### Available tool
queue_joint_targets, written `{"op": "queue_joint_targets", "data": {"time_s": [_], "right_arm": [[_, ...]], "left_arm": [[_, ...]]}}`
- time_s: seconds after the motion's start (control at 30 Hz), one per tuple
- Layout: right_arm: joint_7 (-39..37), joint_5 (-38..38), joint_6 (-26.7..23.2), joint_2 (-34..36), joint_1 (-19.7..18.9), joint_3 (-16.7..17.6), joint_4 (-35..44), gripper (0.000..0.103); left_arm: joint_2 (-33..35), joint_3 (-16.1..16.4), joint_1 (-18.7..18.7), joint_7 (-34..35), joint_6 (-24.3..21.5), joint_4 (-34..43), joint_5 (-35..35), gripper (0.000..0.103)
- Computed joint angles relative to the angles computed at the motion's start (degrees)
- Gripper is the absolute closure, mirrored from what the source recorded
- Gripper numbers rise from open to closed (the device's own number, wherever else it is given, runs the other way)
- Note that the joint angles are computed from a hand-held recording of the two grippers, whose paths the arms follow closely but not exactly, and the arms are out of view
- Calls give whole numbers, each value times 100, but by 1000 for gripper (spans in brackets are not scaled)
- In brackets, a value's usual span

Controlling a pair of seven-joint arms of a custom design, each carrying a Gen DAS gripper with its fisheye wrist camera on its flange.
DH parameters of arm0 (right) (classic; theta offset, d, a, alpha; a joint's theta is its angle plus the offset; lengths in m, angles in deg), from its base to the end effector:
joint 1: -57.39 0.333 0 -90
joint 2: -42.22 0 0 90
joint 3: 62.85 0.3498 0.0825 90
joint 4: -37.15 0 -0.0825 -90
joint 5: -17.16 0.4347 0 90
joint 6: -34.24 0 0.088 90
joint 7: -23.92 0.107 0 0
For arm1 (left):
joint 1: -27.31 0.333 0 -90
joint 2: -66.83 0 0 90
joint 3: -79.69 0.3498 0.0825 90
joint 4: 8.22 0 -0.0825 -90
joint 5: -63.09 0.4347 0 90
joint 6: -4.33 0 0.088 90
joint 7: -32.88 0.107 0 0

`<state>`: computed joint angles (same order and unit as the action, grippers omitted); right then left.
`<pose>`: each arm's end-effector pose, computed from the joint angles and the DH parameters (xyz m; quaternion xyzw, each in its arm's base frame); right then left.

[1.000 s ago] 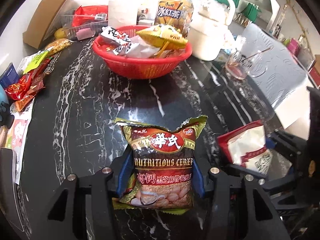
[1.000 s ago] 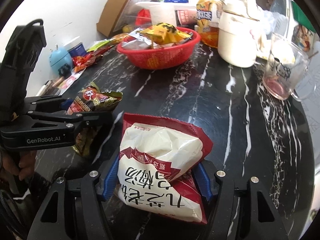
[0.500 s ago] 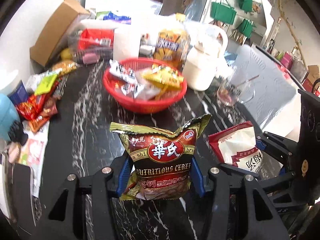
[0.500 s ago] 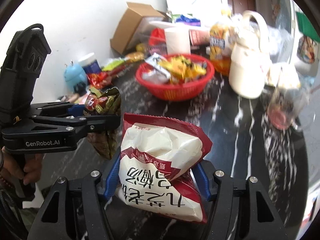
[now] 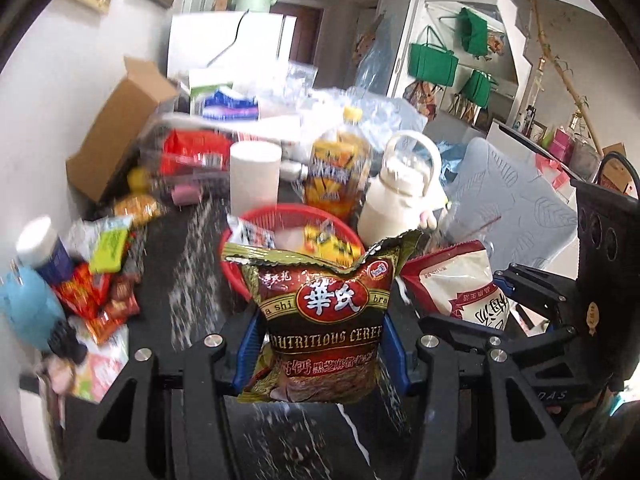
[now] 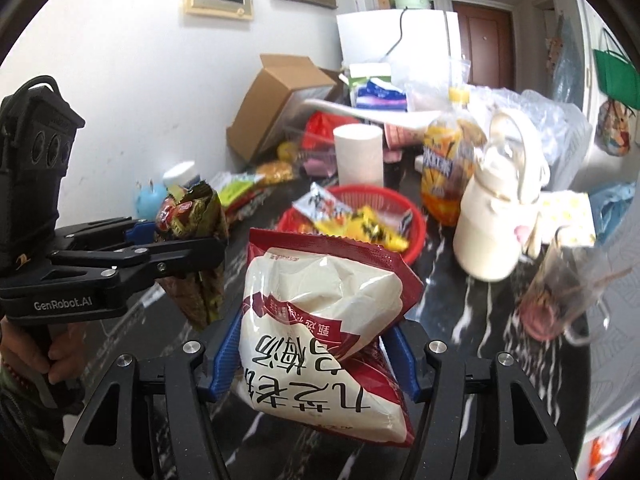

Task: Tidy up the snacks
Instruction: 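Lift and carry both packets over the red basket, then lower both packets into the red basket and open both grippers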

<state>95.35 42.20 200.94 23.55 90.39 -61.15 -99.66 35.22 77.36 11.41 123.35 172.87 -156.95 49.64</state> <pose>0.4449 0.2782 0.5488 -0.7913 0.4424 -0.1397 0.3983 0.4307 -0.1280 0.5500 -0.5961 0.6742 -0.3841 0.2062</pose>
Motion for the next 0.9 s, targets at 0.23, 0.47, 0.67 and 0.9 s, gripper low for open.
{"op": "queue_joint_targets", "data": {"time_s": [0.23,0.47,0.67,0.9], "right_arm": [[-590,481,248,318,243,-271,523,40],[-748,652,203,844,-60,-90,1214,40],[-869,636,181,1424,-443,165,1850,40],[-1005,859,-41,2022,-845,456,2509,40]], "left_arm": [[250,132,-37,175,367,341,56,52],[778,196,100,195,699,825,46,52],[1258,316,88,239,946,1179,-45,52],[1805,115,398,187,1043,1559,-97,52]]}}
